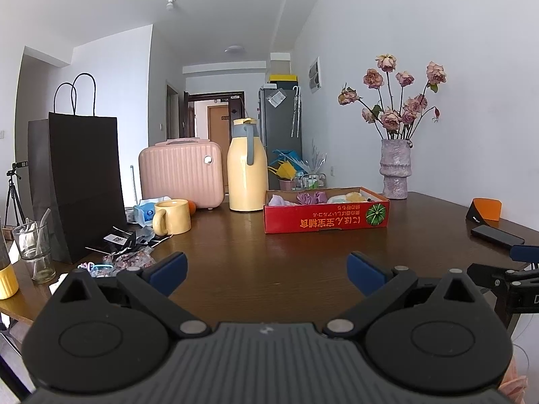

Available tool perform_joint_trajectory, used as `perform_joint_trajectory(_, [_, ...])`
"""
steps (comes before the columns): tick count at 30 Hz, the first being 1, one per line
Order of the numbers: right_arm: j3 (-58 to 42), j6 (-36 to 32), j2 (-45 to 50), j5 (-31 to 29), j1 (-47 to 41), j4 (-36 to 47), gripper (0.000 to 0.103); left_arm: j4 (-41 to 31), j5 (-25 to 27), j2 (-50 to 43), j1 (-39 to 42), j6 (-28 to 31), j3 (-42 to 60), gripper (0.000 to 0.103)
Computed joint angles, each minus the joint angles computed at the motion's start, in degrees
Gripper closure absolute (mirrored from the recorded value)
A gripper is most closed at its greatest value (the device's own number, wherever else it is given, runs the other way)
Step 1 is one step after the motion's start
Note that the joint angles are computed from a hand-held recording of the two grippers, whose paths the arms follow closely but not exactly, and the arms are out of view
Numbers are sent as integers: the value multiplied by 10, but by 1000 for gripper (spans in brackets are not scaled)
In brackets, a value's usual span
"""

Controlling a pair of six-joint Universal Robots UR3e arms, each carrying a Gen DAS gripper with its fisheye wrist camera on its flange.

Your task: Organize soft objects

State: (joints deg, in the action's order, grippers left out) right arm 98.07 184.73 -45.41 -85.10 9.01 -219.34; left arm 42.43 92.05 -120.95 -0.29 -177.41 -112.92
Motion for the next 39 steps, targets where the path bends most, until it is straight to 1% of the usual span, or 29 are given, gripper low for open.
perform_joint_trajectory(29, [6, 6, -2, 8, -4, -7, 3, 6, -3, -2, 1, 1, 0, 0])
perform_joint_trajectory(33, [7, 8, -2, 12, -5, -8, 3, 13, -8, -7, 3, 2, 2, 0])
perform_joint_trajectory(37, [7, 8, 0, 11, -5, -13, 3, 0, -21, -3, 5, 7, 3, 0])
perform_joint_trajectory(39, [4, 9, 2, 9, -4, -13, 3, 15, -20, -11, 3, 9, 5, 0])
